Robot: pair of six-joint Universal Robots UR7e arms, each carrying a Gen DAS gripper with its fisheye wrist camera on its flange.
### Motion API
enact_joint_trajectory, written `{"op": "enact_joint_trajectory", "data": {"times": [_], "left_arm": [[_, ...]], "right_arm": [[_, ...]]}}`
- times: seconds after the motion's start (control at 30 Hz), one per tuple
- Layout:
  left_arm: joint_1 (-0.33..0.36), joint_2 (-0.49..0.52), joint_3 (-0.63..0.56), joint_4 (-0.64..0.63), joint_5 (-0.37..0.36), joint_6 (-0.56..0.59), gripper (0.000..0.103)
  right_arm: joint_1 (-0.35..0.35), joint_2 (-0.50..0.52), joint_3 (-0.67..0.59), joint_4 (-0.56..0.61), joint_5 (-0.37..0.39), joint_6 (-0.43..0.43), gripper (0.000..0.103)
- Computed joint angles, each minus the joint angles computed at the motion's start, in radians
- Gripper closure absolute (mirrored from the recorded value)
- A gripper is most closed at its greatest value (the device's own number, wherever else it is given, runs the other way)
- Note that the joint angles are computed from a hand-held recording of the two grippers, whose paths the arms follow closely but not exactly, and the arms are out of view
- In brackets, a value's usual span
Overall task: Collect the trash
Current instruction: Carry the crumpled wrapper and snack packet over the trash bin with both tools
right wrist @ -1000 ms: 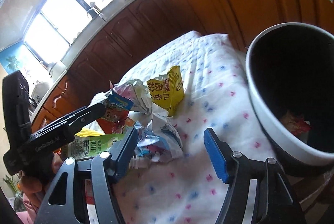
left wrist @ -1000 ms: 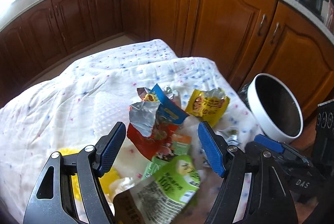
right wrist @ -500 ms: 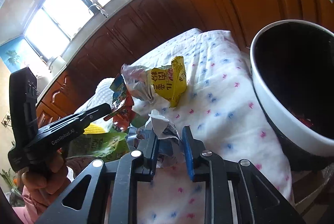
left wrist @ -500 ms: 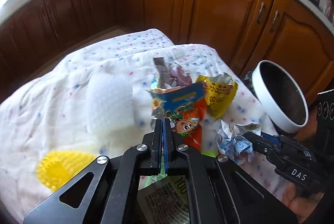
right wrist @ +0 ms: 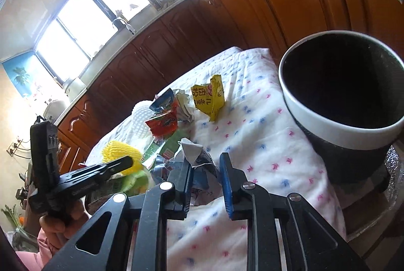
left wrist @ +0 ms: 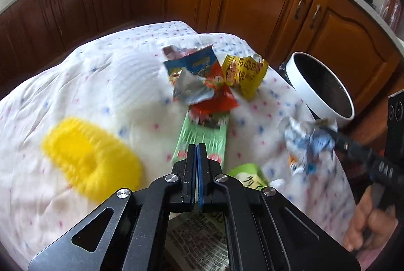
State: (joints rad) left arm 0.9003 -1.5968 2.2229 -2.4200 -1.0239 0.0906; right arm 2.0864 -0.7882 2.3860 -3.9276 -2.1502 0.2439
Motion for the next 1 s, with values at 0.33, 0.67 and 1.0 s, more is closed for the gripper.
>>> {"op": "enact_joint_trajectory", "data": {"times": [0.33, 0.67, 1.0], "left_arm": [[-0.063, 0.023, -0.042, 0.004, 0.001, -0.126, 0.049], [-0.058, 0.265, -0.150, 0.021, 0.168, -0.198, 0.065], [-0.070, 0.182, -0.075, -0.087, 0.062, -0.103, 0.102]], "right_arm": [[0.023, -0.011, 0.013, -0.046, -0.035, -0.006, 0.082], [0.012, -0.043, 0.047, -0.064, -0.042, -0.007, 0.082], [0.028, -0.051, 0.064, -0.114, -0.086, -0.030, 0.082]]}}
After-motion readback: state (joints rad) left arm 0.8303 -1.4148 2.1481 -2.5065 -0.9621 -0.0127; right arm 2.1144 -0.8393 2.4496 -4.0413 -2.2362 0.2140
